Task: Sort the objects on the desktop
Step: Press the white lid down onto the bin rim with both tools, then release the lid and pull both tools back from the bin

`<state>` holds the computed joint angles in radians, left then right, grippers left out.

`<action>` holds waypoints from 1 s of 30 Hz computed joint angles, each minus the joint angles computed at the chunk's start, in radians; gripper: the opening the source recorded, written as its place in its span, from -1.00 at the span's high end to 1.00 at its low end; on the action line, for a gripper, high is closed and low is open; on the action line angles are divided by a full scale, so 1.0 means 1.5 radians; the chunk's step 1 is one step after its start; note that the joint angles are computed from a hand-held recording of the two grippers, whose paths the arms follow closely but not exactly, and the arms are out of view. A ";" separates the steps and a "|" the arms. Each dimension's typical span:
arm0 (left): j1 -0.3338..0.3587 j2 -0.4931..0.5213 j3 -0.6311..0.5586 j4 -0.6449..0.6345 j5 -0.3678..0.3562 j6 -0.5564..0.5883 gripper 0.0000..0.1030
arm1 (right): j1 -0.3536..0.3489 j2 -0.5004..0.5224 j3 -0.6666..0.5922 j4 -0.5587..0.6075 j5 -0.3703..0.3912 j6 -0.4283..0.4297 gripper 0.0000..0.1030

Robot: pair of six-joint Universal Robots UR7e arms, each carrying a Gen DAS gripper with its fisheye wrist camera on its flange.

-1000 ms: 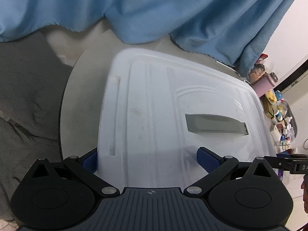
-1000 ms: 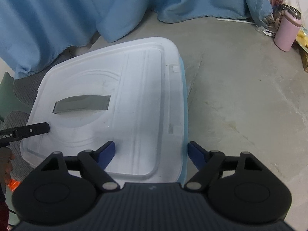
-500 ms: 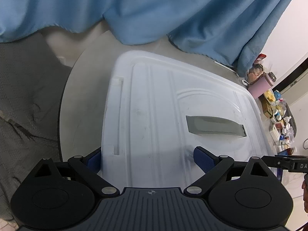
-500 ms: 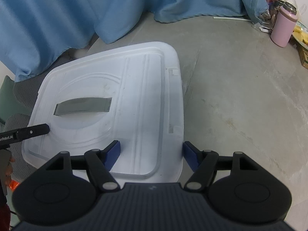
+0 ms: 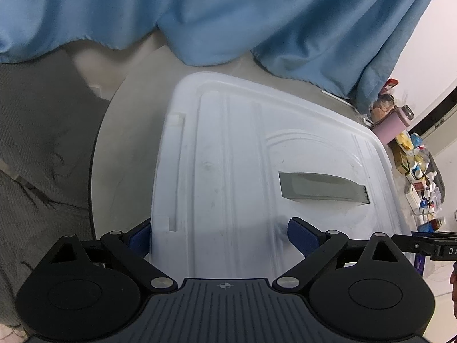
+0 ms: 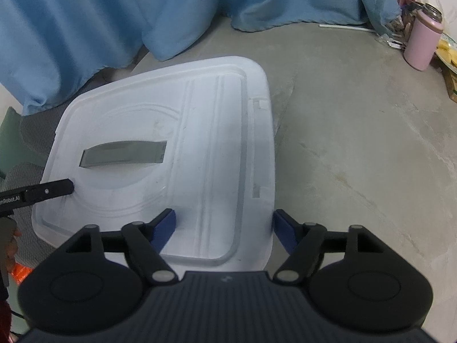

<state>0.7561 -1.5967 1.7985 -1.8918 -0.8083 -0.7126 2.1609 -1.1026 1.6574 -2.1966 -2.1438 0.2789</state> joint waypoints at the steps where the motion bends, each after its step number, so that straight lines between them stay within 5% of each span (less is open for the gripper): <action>1: -0.003 0.001 0.000 0.004 0.006 0.000 -0.92 | 0.002 0.001 0.000 -0.001 -0.005 -0.001 -0.54; 14: -0.081 -0.026 0.024 0.102 0.151 -0.110 -0.97 | 0.025 -0.007 0.041 -0.067 -0.052 -0.038 -0.67; 20: -0.093 -0.026 0.029 0.174 0.139 -0.175 -1.00 | 0.017 -0.025 0.064 -0.078 -0.036 -0.054 -0.79; 25: -0.109 -0.029 0.044 0.195 0.172 -0.187 -1.00 | 0.015 -0.032 0.080 -0.105 -0.032 -0.055 -0.82; 30: -0.136 -0.028 0.040 0.257 0.220 -0.228 -1.00 | 0.050 -0.035 0.126 -0.240 -0.079 -0.101 -0.82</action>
<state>0.5514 -1.6393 1.8579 -1.5064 -0.4786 -1.0539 2.2356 -1.1549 1.8457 -2.5564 -2.2621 0.1271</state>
